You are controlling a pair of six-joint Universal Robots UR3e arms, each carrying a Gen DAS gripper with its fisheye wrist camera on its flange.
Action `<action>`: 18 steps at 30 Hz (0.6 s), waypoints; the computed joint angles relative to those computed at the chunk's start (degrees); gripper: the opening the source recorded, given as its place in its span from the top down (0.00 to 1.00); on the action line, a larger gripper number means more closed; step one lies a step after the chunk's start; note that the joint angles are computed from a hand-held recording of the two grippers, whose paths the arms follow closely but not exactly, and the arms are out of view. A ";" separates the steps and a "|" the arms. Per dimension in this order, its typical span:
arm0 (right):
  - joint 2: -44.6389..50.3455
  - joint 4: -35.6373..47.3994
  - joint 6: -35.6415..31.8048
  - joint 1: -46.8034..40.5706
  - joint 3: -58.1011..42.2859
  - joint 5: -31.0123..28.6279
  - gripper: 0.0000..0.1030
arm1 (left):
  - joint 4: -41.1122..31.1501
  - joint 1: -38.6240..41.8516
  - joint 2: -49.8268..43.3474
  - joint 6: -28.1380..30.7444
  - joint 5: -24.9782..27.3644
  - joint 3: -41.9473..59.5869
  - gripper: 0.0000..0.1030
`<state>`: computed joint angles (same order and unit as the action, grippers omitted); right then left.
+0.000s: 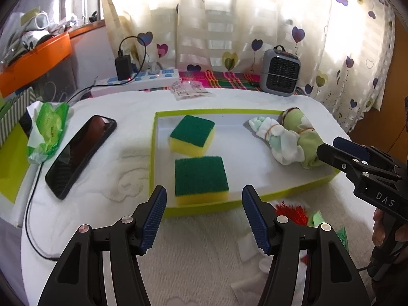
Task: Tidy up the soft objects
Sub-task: 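Move both open tools back toward the pile of soft items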
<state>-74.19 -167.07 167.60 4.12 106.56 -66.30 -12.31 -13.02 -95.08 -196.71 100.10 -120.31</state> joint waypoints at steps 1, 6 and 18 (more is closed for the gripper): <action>-0.77 -0.36 -0.02 -0.36 1.09 0.39 0.44 | -0.06 -0.40 0.48 -0.19 0.20 -0.47 0.40; -5.06 -2.74 -0.79 -2.11 7.54 1.17 0.44 | -0.31 -2.86 1.69 -1.33 2.70 -2.27 0.40; -11.42 -5.00 -2.06 -5.85 17.57 3.79 0.44 | 0.60 -6.36 3.30 -3.91 3.68 -5.52 0.40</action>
<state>-85.61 -172.07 165.53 -1.73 124.12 -62.51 -11.72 -19.38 -91.78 -200.61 103.78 -125.82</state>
